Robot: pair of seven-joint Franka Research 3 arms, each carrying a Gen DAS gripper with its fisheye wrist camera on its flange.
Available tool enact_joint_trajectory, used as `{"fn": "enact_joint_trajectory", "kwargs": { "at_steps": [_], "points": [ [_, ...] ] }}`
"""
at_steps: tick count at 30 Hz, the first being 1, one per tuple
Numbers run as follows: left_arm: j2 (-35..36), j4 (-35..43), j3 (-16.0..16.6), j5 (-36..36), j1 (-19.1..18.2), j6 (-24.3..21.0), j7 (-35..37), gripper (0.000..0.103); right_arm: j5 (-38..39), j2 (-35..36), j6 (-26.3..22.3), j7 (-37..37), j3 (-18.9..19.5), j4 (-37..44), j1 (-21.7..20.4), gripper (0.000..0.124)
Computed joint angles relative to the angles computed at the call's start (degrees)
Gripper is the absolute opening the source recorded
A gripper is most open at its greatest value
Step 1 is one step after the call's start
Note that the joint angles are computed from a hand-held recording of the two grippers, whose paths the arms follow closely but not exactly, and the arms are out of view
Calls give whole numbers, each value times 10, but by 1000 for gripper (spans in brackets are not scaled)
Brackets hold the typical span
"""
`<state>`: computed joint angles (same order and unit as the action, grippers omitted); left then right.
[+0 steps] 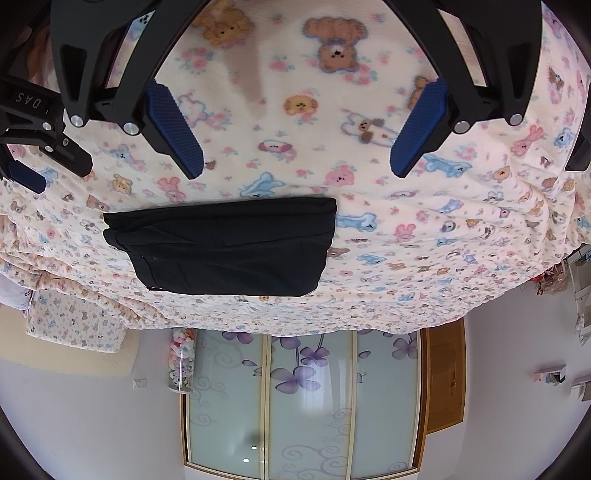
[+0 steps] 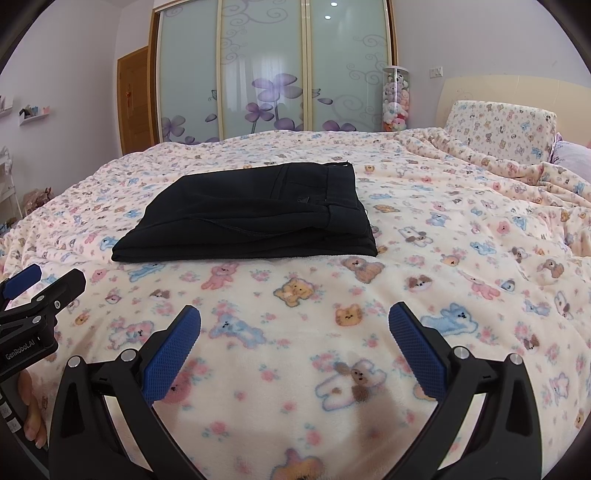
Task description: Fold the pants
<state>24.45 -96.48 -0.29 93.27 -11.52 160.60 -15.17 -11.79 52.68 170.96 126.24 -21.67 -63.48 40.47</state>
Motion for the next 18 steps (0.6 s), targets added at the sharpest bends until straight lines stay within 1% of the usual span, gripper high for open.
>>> {"fn": "enact_joint_trajectory", "kwargs": {
  "at_steps": [18],
  "points": [
    [1, 0, 0, -5, 0, -2, 4, 101, 7, 0, 4, -7, 4, -9, -2, 102]
  ]
}}
